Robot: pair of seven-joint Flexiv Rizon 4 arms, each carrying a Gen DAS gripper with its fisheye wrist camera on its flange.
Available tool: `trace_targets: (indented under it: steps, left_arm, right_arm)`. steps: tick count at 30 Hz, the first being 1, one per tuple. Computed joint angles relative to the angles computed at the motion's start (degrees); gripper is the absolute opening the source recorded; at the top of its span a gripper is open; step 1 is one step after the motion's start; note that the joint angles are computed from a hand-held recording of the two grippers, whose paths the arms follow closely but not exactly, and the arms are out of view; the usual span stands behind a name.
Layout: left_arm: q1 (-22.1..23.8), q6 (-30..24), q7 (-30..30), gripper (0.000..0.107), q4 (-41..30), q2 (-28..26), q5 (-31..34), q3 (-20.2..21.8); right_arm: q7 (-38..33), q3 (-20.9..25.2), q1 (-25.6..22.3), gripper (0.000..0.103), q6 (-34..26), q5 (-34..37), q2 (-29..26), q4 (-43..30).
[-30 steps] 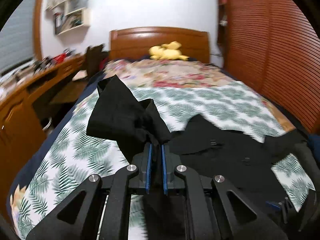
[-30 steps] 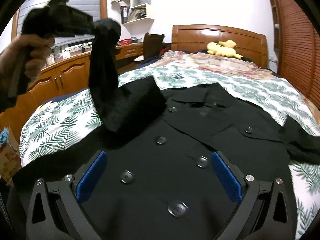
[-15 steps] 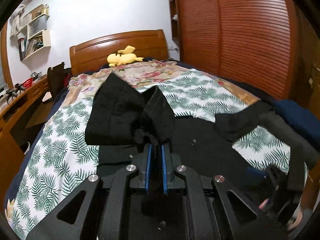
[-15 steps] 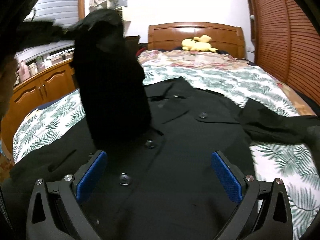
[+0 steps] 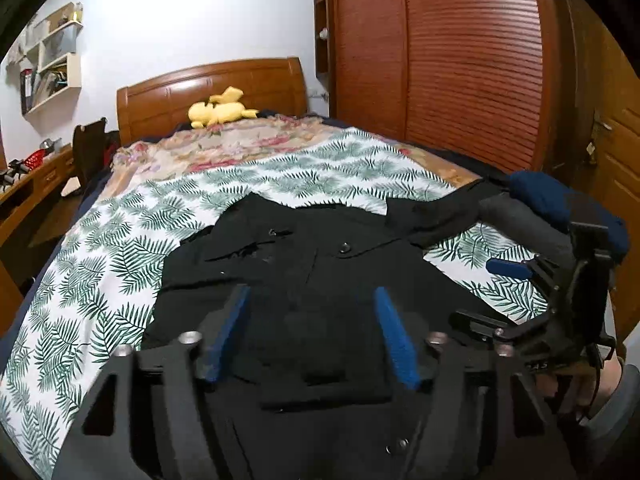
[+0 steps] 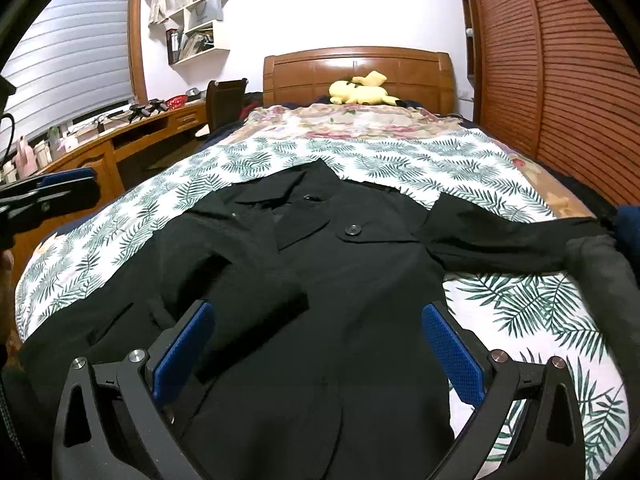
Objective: Fold large clothes
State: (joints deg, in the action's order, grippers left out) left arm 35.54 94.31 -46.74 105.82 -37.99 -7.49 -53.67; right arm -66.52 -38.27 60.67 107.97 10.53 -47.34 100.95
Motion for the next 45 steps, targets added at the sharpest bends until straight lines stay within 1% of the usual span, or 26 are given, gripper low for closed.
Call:
trace_targets:
  steps: [4, 6, 10, 12, 14, 17, 22, 28, 29, 30, 31, 32, 34, 35, 37, 39, 42, 45]
  left_arm:
    - [3.03, 3.10, -1.55, 0.072, 2.33, -0.56, 1.82, -1.71]
    - [4.56, 4.36, -2.89, 0.072, 3.41, -0.94, 3.31, -2.06]
    - [7.23, 5.15, -5.61, 0.072, 4.48, -2.21, 6.23, -2.54]
    - [7.74, 5.38, -6.89, 0.072, 4.81, -2.47, 7.10, -1.70]
    - [7.68, 5.42, -7.83, 0.072, 5.06, -2.26, 7.76, -0.17]
    - [8.60, 5.43, -8.70, 0.072, 5.27, -2.31, 8.44, 0.20]
    - [11.94, 5.75, -9.51, 0.072, 6.18, -3.03, 9.88, -1.85]
    - [13.77, 4.82, -9.69, 0.072, 6.90, -3.20, 10.42, -1.85]
    - [13.85, 4.75, -9.58, 0.072, 7.01, -3.11, 10.39, -1.65]
    - [13.88, 4.79, -9.46, 0.072, 7.12, -3.03, 10.38, -1.43]
    - [13.75, 4.80, -9.41, 0.072, 7.12, -2.92, 10.28, -1.18]
    - [13.85, 4.83, -9.37, 0.072, 7.25, -2.85, 10.22, -1.11]
    - [14.02, 4.70, -9.32, 0.072, 7.34, -2.87, 10.05, -1.12]
    - [14.12, 4.63, -9.33, 0.072, 7.37, -2.89, 9.93, -1.23]
    - [14.24, 4.70, -9.25, 0.072, 7.35, -3.03, 9.90, -1.46]
    - [14.20, 4.69, -9.24, 0.072, 7.25, -3.24, 9.87, -1.78]
    - [13.63, 4.62, -9.15, 0.072, 6.96, -3.46, 9.85, -1.86]
    - [12.47, 4.52, -8.98, 0.072, 6.65, -3.59, 9.85, -1.72]
  right_arm:
    - [-0.03, 0.08, 0.98, 0.103, -1.03, -0.68, 0.05, -0.01]
    - [-0.18, 1.59, -0.08, 0.103, -1.45, -2.08, 0.50, -0.37]
    - [-0.77, 5.06, -1.98, 0.102, -1.98, -4.95, 0.77, -1.66]
    - [-1.65, 8.67, -4.86, 0.100, -1.25, -7.04, 1.11, -2.77]
    - [-1.89, 10.00, -5.64, 0.098, -1.66, -7.61, 0.83, -3.76]
    - [-2.30, 13.54, -8.18, 0.094, -2.85, -10.08, 0.34, -6.28]
    - [-1.15, 17.22, -11.16, 0.092, -7.78, -15.73, -2.14, -12.77]
    - [0.68, 24.26, -17.54, 0.090, -14.96, -23.64, -4.31, -19.37]
    - [0.43, 26.08, -19.34, 0.089, -16.65, -25.02, -4.49, -20.91]
    - [0.68, 26.71, -19.98, 0.083, -17.62, -26.04, -4.76, -21.73]
    - [0.96, 27.11, -20.39, 0.074, -18.34, -27.01, -4.93, -22.13]
    - [1.15, 27.97, -21.09, 0.067, -19.60, -27.98, -5.11, -23.05]
    - [1.61, 29.34, -21.96, 0.029, -20.82, -29.65, -4.88, -23.31]
    - [1.57, 29.87, -22.41, 0.025, -20.84, -30.28, -4.85, -23.32]
    - [3.95, 27.10, -21.11, 0.015, -18.85, -31.74, -4.54, -21.89]
    - [5.99, 24.22, -19.63, 0.010, -15.69, -32.08, -4.06, -19.97]
    - [8.24, 19.05, -16.73, 0.007, -10.95, -30.51, -2.77, -16.00]
    - [8.07, 13.99, -13.10, 0.007, -5.43, -26.02, -1.15, -10.76]
